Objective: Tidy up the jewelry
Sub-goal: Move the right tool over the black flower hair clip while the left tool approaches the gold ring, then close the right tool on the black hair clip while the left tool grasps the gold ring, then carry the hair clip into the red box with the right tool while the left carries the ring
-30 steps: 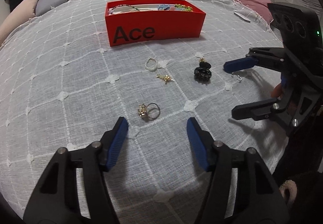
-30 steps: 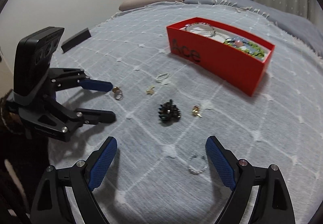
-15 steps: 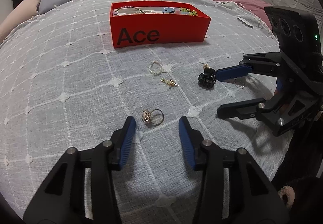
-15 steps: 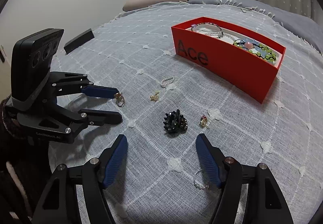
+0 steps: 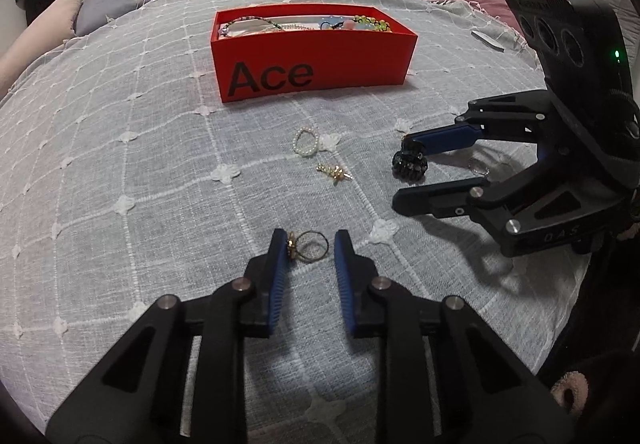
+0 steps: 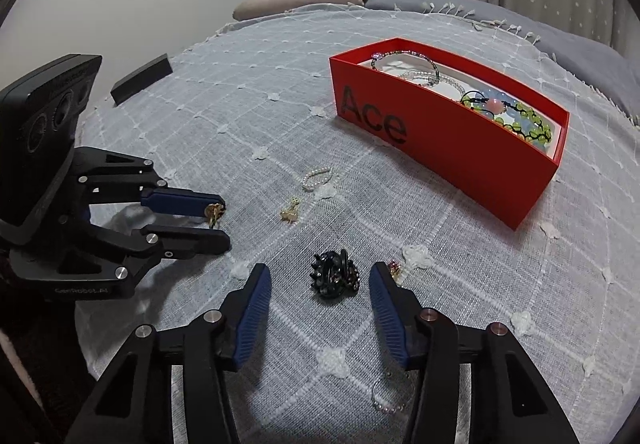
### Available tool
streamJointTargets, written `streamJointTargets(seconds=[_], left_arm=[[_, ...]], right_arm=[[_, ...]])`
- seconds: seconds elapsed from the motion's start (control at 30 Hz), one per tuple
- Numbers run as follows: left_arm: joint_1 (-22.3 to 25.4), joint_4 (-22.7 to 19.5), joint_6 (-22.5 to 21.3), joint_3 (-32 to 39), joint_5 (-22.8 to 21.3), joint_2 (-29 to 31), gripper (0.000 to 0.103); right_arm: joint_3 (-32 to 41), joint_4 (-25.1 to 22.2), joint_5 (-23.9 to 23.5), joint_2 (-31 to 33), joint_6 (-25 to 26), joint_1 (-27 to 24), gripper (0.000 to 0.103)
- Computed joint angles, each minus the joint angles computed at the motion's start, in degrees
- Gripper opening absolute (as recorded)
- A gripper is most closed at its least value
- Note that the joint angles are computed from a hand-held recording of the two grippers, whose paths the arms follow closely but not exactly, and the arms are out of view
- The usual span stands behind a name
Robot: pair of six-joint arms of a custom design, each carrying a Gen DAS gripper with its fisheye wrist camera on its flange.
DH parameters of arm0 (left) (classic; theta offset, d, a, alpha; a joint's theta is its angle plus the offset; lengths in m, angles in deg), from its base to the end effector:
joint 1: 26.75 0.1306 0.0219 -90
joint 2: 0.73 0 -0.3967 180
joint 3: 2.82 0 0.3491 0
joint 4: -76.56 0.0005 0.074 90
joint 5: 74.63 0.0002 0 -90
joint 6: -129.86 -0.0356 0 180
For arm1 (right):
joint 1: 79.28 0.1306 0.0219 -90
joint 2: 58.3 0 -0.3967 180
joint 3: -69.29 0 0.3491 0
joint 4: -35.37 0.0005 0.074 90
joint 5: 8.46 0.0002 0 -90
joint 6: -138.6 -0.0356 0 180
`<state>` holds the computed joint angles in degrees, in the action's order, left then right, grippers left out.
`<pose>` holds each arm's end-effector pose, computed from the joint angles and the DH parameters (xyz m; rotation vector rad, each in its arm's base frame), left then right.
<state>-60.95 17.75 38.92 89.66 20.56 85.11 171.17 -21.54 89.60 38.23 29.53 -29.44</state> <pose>0.3344 -0.2318 0.4800 0.7952 2.3821 -0.3553 0.3153 0.3651 0.4716 -0.6016 2.4170 0.3465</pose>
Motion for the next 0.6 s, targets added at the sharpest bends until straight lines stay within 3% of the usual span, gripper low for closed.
streamJointTargets(seconds=[0.2,0.37,0.6], left_arm=[[-0.5,-0.1,0.3,0.6,-1.4,0.6,0.022],[-0.7,-0.2,0.5,1.1,-2.0,0.9,0.022],[-0.8,-0.4,0.6,1.4,-2.2,1.1,0.022]], right_arm=[[0.8,-0.5,1.4,0.6,0.1,-0.2,0.040],[1.2,-1.2,2.1,0.8,-0.1,-0.6,0.024],[1.6,-1.5,1.9,0.8,0.7,-0.9,0.024]])
